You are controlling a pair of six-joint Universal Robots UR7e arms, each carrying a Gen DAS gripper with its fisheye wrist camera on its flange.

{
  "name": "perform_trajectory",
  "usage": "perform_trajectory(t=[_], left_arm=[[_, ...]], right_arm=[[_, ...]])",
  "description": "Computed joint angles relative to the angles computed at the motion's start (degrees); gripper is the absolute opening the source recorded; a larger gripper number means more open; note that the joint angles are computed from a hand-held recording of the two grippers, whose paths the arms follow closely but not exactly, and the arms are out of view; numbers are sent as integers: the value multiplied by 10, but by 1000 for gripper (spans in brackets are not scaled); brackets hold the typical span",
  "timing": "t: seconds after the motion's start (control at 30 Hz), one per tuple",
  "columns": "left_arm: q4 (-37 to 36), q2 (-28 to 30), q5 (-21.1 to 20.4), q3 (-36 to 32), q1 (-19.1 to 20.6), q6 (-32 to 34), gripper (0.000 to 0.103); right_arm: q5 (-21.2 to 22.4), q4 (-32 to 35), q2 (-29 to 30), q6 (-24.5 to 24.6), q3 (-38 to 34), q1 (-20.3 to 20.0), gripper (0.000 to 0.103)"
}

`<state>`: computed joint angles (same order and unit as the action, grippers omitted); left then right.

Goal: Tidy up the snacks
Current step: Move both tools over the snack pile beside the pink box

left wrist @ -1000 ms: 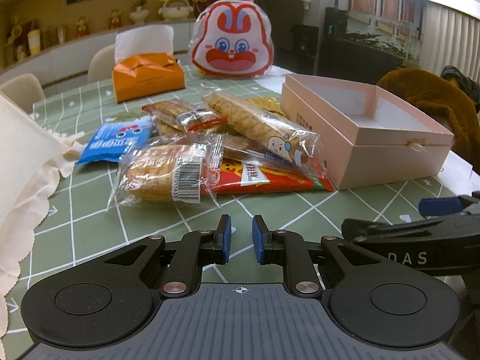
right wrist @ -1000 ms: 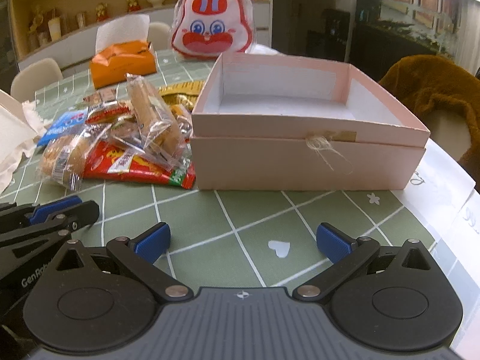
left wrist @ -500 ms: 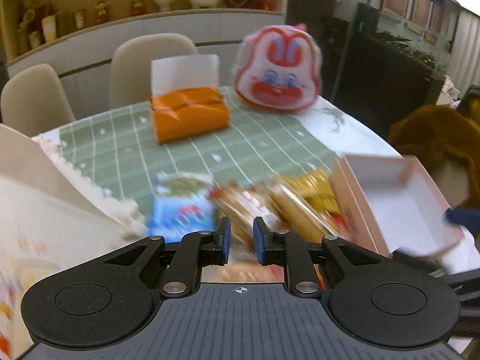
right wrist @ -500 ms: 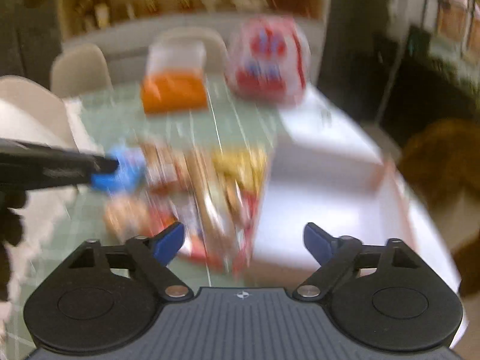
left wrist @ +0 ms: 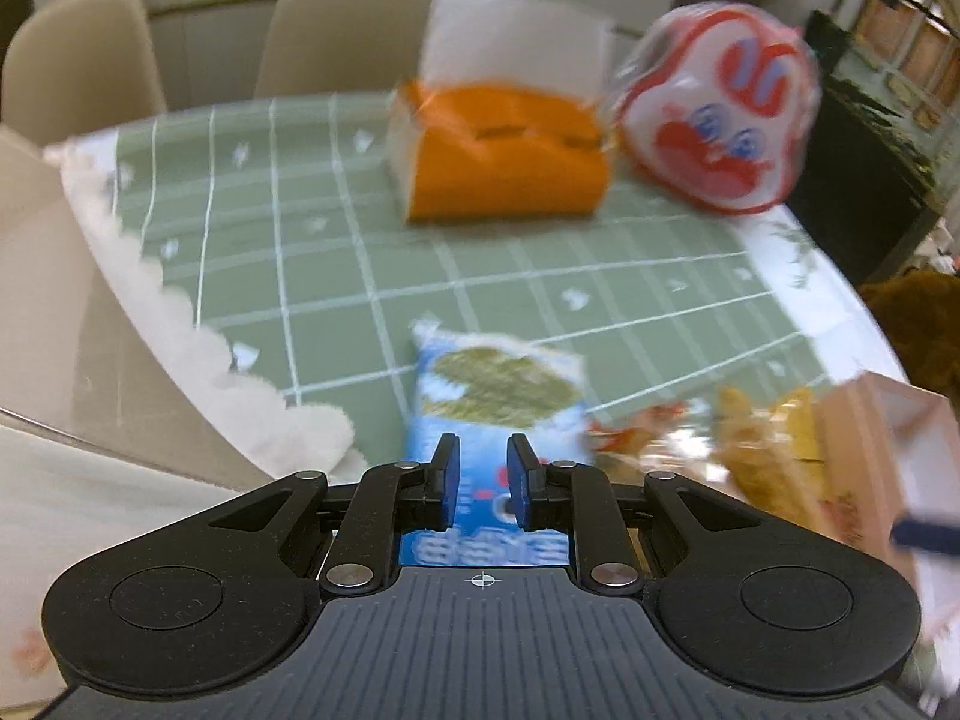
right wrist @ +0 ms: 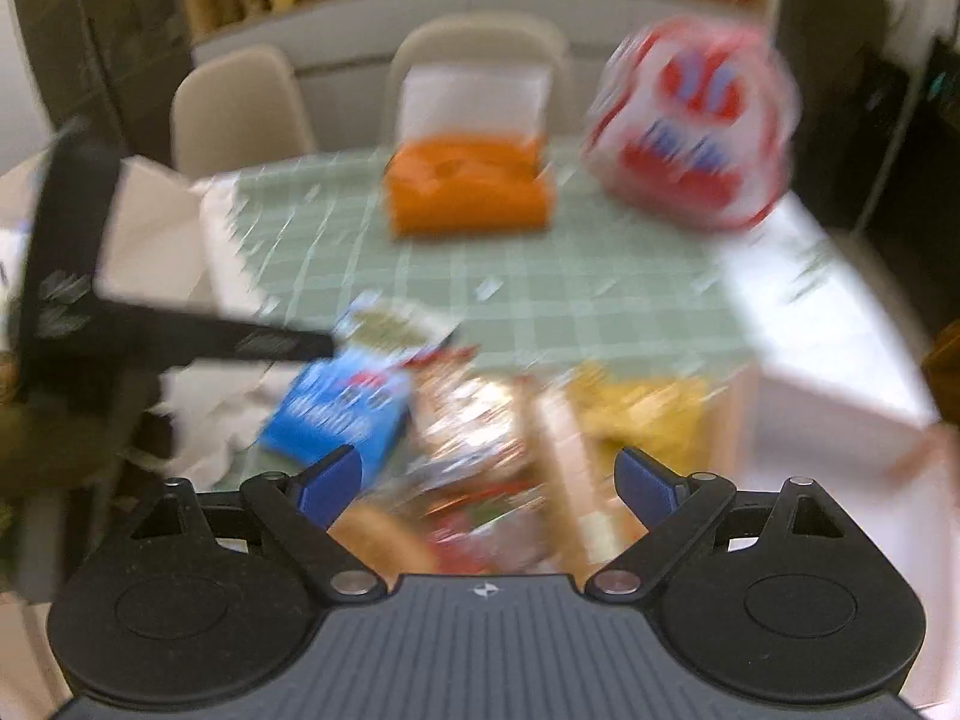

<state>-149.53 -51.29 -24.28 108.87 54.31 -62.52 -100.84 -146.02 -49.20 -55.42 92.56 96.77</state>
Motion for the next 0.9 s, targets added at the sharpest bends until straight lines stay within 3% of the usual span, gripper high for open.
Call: perform_trajectory(t=[0.07,0.17,0.27,0.37,0.57,0.7,0.8,0.9], left_arm=[[-17,6,8,4,12,-8,21],[-102,24,31,16,14,39,21],[-124,32,30,17,9,87,23],[-153,34,-20,15,6,162,23],[-136,20,-108,14,-2,203,23],[-79,14,-94,9,-21,166,23],[-26,-7,-80,22,-36,63,23],[-29,-19,-105,35,-40,8,23]], right_arm=[[-11,0,13,4,5,1,92],[-19,4,23,14,9,-2,92],[-29,12,27,17,12,-8,90],[-57,-21,33,2,19,-11,86],[-18,-28,23,4,5,-19,74],[-9,-59,45,3,-22,-9,75],[-31,-62,84,-13,-51,2,77],[-58,-135,112,-49,-39,5,79]])
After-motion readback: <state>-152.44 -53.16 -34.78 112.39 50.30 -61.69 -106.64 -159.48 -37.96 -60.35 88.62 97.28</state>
